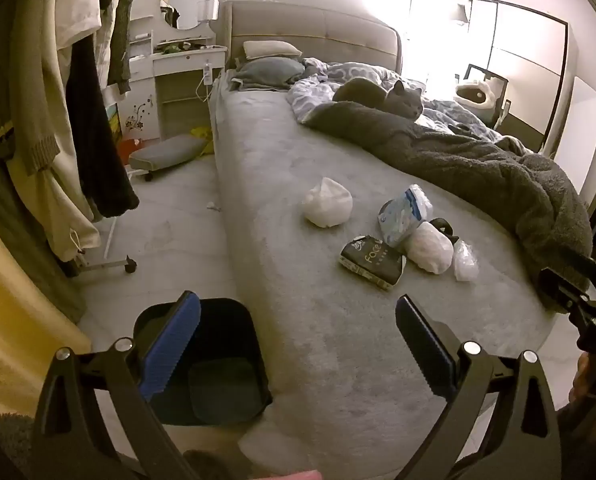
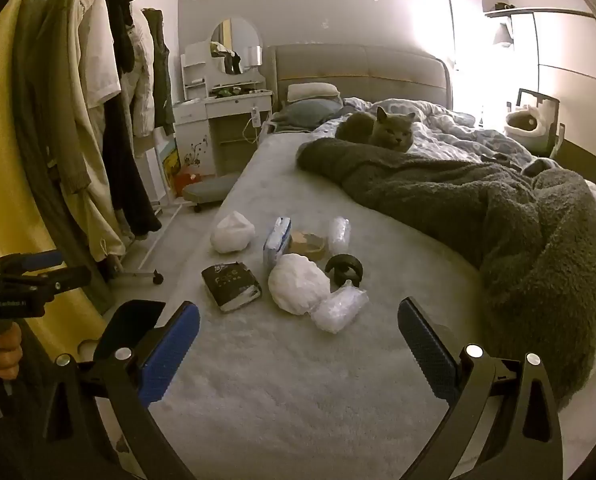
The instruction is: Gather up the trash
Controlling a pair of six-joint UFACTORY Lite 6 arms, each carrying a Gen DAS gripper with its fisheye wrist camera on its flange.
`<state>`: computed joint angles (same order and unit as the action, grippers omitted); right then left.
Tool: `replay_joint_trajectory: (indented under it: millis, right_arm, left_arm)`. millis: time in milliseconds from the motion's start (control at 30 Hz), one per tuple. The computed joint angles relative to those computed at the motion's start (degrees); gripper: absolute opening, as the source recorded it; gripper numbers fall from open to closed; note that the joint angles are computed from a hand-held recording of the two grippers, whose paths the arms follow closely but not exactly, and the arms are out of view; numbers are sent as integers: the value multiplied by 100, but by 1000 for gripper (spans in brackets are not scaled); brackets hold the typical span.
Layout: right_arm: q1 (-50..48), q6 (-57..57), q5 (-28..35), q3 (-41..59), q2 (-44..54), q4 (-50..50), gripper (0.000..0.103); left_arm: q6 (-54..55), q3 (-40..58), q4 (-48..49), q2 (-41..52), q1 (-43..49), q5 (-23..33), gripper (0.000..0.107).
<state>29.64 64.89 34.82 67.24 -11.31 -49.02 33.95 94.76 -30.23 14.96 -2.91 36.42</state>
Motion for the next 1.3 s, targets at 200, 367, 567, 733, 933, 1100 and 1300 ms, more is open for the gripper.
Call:
replay_joint_trajectory:
  millis: [200, 367, 567, 733, 933, 1100, 1300]
  right_arm:
    - [10, -47, 36, 19, 22, 23, 100]
    - [-17, -101, 6, 12, 32, 69, 100]
    - [22, -51, 38, 21, 20, 29, 100]
    - [55, -16, 74, 6, -2, 7, 100]
    - [12, -26, 12, -12, 4, 10, 100]
    - [14, -24, 17, -6, 12, 7, 100]
    - [24, -13, 25, 9, 23, 5, 100]
  left_arm:
    - [-27, 9, 46, 6, -8, -1, 100]
    - [-13, 8, 50, -5, -7, 8, 100]
    - [-30, 11, 56, 5, -10, 6, 100]
    - [-35, 16, 61, 8, -9, 12, 100]
    - [-35, 20, 69, 10, -11, 12, 100]
    - [-50, 24, 86, 10, -11, 17, 100]
    - [-52, 23, 89, 11, -14, 14, 100]
